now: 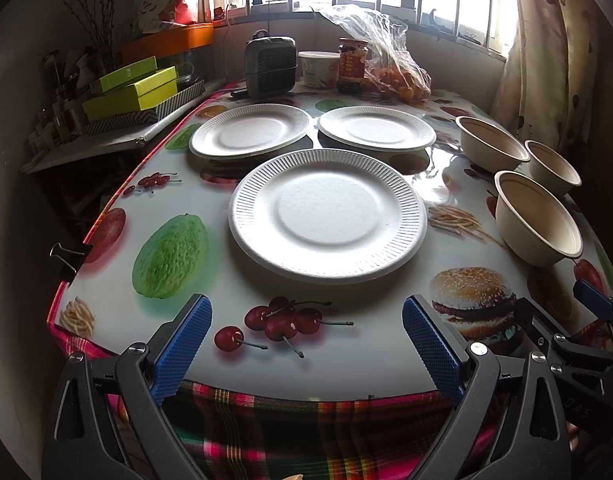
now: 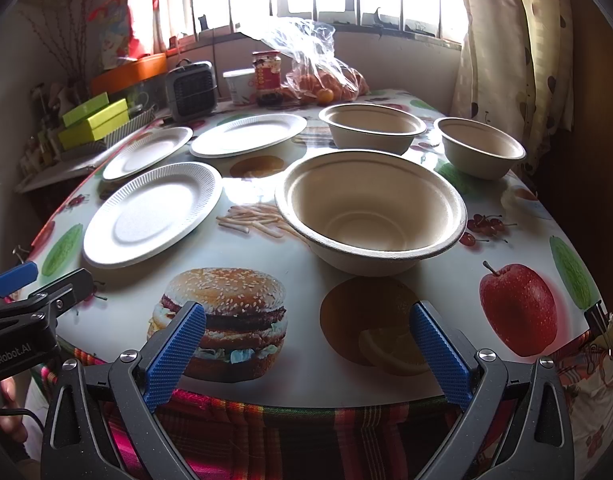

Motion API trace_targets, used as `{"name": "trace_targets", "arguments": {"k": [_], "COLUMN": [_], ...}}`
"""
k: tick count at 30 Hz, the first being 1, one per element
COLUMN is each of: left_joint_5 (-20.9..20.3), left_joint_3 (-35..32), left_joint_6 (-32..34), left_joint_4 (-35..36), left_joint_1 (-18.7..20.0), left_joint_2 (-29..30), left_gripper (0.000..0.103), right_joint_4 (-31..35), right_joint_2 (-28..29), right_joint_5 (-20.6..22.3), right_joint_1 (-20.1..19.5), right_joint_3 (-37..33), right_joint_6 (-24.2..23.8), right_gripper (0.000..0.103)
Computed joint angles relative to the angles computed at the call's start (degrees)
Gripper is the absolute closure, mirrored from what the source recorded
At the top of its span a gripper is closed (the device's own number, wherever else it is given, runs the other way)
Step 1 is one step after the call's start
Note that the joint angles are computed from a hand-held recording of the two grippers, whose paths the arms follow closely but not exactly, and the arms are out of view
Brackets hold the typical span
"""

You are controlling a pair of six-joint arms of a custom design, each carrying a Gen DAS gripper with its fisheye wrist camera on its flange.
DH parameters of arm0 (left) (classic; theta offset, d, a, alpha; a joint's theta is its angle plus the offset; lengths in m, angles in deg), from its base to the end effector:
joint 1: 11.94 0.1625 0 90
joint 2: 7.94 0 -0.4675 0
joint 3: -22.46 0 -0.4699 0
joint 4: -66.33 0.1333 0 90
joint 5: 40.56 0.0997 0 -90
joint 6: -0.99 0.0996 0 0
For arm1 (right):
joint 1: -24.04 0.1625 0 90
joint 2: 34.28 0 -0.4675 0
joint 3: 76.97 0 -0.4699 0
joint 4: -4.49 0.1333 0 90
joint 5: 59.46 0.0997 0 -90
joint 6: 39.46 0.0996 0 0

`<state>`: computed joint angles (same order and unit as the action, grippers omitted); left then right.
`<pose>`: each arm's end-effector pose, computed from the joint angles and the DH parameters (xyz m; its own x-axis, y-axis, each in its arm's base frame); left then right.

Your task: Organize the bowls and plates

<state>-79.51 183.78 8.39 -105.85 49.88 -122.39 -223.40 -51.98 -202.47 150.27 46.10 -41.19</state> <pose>0.0699 -0.3158 0.2517 -0.7104 -0.0059 -0.7038 0.4809 0.7261 -0.4914 0.3017 -0.3208 -0.1454 -0.7237 -0.0298 0.6894 -0.5204 0.6796 -0.5170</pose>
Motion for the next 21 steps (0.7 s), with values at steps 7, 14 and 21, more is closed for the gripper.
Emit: {"name": "trace_targets", "arguments": {"k": [7, 14, 21], "left_joint_5": [0.00, 0.00, -0.03], "left_joint_3": [-0.02, -0.01, -0.11], "left_joint_6": [-0.07, 0.00, 0.16], "left_joint_4": [0.09, 0.07, 0.30], "left_joint_1": [-0.02, 0.00, -0.02], "left_joint_2": [-0.03, -0.04, -0.38], "left_gripper": [0.006, 0.006, 0.006], "right_joint_4": [0.05, 0.13, -0.09], "right_joint_2": [-0.05, -0.09, -0.13], "right_joint_5": [0.00, -0.04, -0.12], "right_joint_1": [0.01, 0.06, 0.08], "right_joint_3": [0.01, 0.01, 0.03], "right_joint_6": [0.03, 0.12, -0.06], "right_gripper": [0.000, 0.000, 0.000]}}
